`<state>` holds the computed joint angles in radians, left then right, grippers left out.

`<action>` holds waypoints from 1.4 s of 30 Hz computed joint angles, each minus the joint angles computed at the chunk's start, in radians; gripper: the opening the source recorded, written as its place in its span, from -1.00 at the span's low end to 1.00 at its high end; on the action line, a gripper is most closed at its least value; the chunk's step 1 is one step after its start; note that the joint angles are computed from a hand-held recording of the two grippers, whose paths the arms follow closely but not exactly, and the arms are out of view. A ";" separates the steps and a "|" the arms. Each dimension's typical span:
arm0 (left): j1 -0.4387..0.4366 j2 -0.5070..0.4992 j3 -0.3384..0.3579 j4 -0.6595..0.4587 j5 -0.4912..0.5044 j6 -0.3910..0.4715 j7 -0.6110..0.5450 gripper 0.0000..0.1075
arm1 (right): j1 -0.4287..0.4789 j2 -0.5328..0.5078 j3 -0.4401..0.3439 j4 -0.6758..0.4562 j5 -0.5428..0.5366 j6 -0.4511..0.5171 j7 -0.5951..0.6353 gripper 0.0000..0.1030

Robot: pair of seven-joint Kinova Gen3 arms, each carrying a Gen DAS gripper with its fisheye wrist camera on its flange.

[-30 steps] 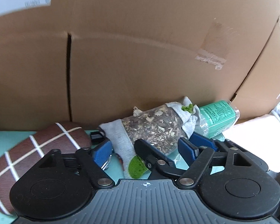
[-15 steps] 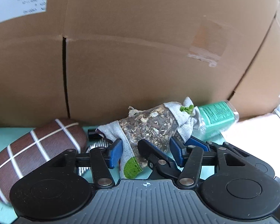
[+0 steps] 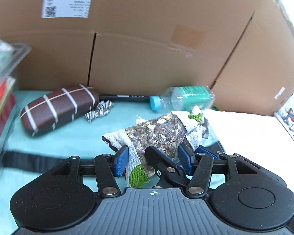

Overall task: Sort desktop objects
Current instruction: 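Carry the seed bag with the left tool over the clear container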

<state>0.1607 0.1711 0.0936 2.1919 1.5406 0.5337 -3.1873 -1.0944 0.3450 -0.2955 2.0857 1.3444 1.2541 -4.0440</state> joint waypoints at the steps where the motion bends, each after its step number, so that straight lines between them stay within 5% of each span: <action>1: -0.014 -0.025 -0.009 0.018 0.000 0.018 -0.008 0.06 | -0.021 0.005 -0.008 -0.021 -0.017 0.029 0.012 0.14; 10: -0.161 -0.207 -0.106 0.164 -0.012 0.181 -0.083 0.06 | -0.148 0.029 -0.026 -0.100 -0.016 0.166 0.077 0.14; 19: -0.366 -0.311 -0.235 0.190 -0.074 0.359 -0.120 0.06 | -0.176 0.084 0.013 -0.222 0.139 0.148 0.191 0.14; 30: -0.494 -0.232 -0.275 0.054 -0.046 0.423 -0.213 0.07 | -0.142 0.180 0.093 -0.406 0.317 0.028 0.166 0.15; 42: -0.509 -0.064 -0.217 -0.111 -0.118 0.369 -0.160 0.05 | -0.104 0.245 0.168 -0.522 0.257 -0.142 0.160 0.20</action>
